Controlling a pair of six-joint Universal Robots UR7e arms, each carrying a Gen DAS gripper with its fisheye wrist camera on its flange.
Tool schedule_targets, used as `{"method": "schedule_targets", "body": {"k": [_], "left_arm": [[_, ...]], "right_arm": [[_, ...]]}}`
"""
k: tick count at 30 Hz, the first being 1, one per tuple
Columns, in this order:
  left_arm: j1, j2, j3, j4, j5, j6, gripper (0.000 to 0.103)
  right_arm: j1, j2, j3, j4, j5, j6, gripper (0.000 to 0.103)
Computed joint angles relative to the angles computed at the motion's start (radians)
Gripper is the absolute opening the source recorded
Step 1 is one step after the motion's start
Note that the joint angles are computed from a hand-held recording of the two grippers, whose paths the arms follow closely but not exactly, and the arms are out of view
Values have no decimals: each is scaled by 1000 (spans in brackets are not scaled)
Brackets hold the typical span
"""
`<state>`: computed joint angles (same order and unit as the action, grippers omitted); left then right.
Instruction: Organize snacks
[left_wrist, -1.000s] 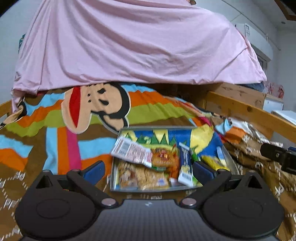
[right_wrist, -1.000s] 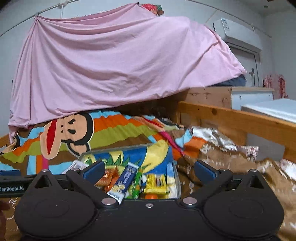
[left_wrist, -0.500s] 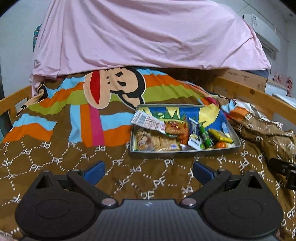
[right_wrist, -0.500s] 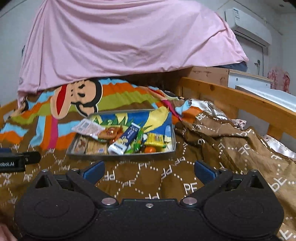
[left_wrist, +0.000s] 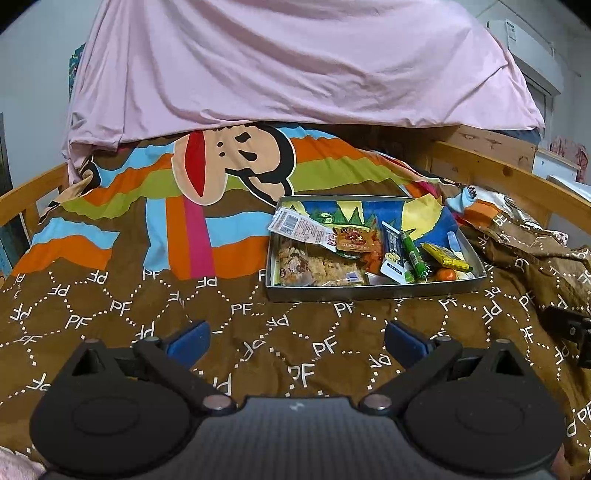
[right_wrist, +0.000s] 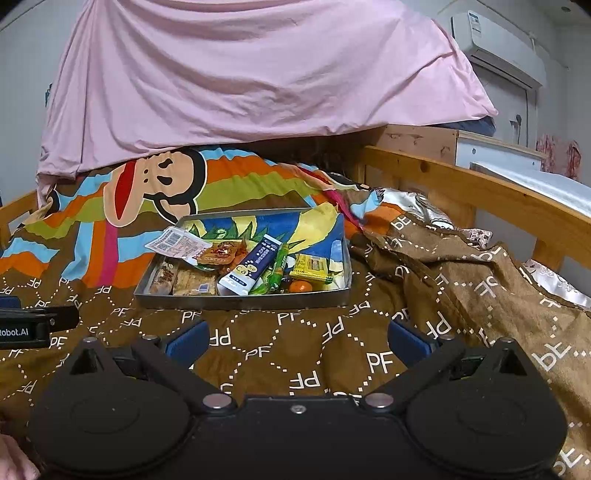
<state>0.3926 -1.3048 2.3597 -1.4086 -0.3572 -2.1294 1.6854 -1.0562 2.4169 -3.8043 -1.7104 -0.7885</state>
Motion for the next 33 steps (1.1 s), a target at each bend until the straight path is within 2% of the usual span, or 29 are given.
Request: {"method": "schedule_targets", "body": {"k": [33], "left_arm": [[11,4,-7,-11,-17,14,103]], "right_arm": [[0,10,-5,-2,-4,-5,102]]}}
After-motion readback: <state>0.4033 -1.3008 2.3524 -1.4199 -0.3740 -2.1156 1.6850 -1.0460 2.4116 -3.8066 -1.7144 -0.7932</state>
